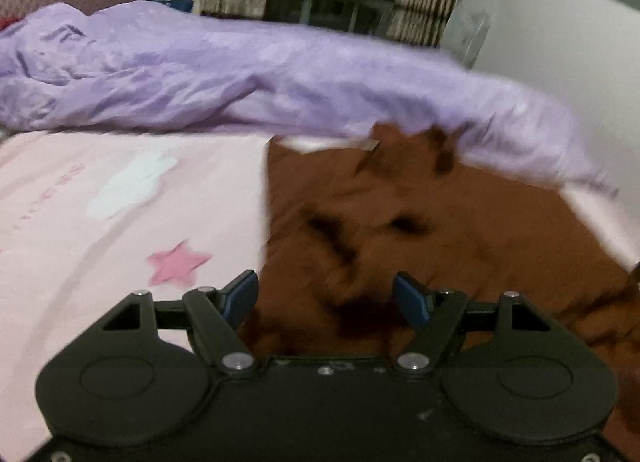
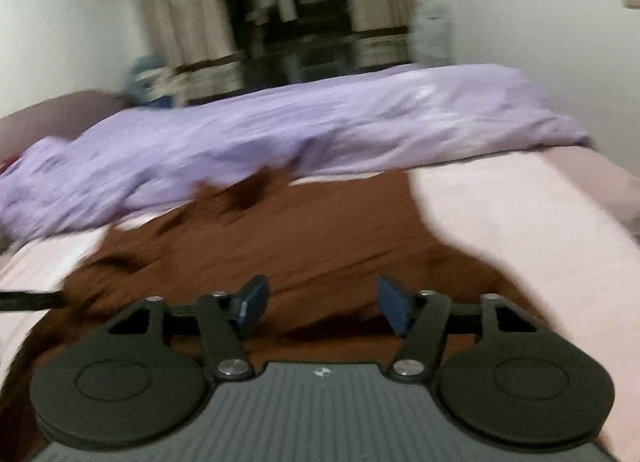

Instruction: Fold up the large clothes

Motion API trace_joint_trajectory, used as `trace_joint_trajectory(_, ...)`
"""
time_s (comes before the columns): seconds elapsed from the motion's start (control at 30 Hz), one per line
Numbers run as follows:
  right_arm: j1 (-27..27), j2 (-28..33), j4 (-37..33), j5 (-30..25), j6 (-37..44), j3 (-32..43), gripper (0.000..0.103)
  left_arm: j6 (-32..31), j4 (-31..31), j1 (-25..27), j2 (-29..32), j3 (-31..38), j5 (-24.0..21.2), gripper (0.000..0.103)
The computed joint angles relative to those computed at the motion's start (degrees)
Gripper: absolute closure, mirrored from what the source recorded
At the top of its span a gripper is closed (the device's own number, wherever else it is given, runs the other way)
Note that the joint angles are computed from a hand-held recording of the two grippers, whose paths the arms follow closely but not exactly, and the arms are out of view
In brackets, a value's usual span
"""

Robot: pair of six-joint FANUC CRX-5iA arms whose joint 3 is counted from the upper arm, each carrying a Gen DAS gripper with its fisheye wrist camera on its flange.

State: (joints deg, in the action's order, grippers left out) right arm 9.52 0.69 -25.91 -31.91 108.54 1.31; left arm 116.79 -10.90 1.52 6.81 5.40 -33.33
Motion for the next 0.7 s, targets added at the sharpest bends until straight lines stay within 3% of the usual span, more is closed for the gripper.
trace_joint_trajectory(0.1,-0.9,5.1,-0.4,0.4,-0.1,4.5,0.039,-3.6,3.1,-0.2,2.6,2.0,3.7,0.028)
trace_joint_trajectory(0.13,-0.6,6.5,1.2,1.0,-1.8,5.2,0.042,-0.9,-0.5,-1.2,4.4,4.9,1.8,0.028)
trace_joint_trajectory(0.23,-0.3,12.8,5.1,-2.0,-7.6,9.4,0.048,5.9,-11.4,-4.3,12.2,16.2,-10.7,0.025)
trace_joint_trajectory(0.27,-0.8,15.1,4.9,-3.9,-8.0,11.0,0.048,5.1,-11.9,-4.4,14.3,18.0,-12.9,0.023)
trace_joint_trajectory(0.3,-1.6,15.6,2.3,-2.8,-5.4,10.5,0.048,5.0,-13.5,-4.6,15.5,17.6,-12.1,0.013)
trace_joint_trajectory(0.37,-2.1,14.3,-1.8,2.4,1.4,7.4,0.047,10.6,-22.0,-6.3,13.8,13.3,-5.7,0.009)
trace_joint_trajectory(0.47,-0.8,12.2,2.8,3.0,0.1,6.1,0.043,8.3,-22.8,-7.0,13.2,14.1,-7.4,0.009)
trace_joint_trajectory(0.53,-2.2,9.4,0.6,-0.7,0.1,6.0,0.038,5.2,-21.9,-7.0,12.1,14.9,-10.5,0.01)
trace_joint_trajectory(0.57,-3.3,8.4,-1.4,-3.5,1.0,6.6,0.03,4.0,-21.0,-6.7,10.3,13.6,-10.4,0.01)
trace_joint_trajectory(0.63,-6.7,5.4,-6.9,-8.5,4.8,6.5,0.022,-0.2,-16.0,-4.7,4.3,7.3,-6.9,0.01)
trace_joint_trajectory(0.7,-9.6,1.4,-10.3,-9.9,8.7,3.7,0.017,0.1,-17.3,-4.3,-0.9,3.5,-7.7,0.01)
